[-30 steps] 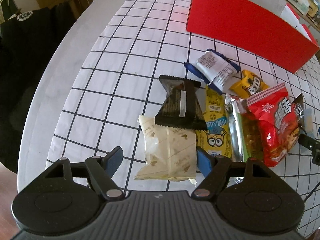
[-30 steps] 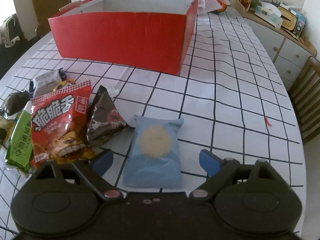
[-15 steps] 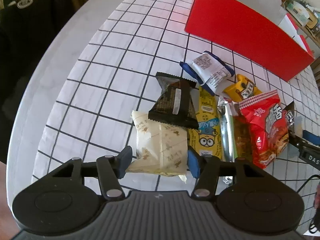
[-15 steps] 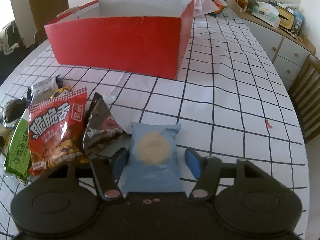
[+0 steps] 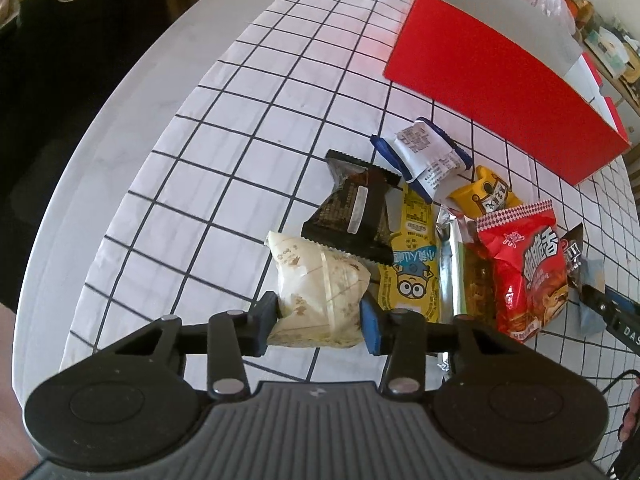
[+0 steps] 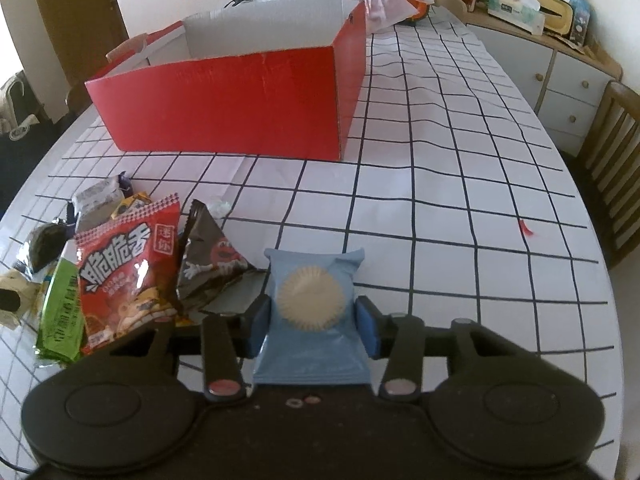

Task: Organize snacks
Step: 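Grasp the blue cookie packet with the right gripper while the left grasps the cream bread bag, then carry both packets over the red box and release them inside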

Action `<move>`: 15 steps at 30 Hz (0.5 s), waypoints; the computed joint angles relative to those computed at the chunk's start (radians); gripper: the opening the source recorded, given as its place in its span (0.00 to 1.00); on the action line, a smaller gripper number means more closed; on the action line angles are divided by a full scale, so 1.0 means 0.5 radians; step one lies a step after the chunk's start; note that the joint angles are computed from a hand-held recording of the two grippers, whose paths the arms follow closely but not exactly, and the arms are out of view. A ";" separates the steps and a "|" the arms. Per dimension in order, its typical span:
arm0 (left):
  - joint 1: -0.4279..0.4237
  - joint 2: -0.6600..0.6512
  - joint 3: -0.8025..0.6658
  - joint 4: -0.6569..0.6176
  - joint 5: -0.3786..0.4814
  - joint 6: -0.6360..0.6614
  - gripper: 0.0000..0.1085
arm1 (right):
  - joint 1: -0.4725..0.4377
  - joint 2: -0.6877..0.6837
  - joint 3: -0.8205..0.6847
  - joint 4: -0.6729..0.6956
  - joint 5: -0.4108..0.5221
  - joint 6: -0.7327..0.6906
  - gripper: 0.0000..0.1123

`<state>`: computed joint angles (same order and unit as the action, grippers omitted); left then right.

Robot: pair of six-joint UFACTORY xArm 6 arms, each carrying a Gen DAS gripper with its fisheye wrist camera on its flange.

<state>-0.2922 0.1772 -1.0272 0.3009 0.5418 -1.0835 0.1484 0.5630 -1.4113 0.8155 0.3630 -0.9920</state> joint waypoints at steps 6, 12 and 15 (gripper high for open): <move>-0.018 -0.069 0.044 0.004 0.006 -0.053 0.37 | -0.029 -0.082 0.032 0.119 0.098 -0.083 0.40; -0.050 -0.111 0.046 -0.011 0.049 -0.093 0.37 | -0.058 -0.167 0.059 0.207 0.201 -0.163 0.40; -0.069 -0.142 0.036 0.026 0.066 -0.131 0.37 | -0.072 -0.200 0.058 0.248 0.247 -0.201 0.40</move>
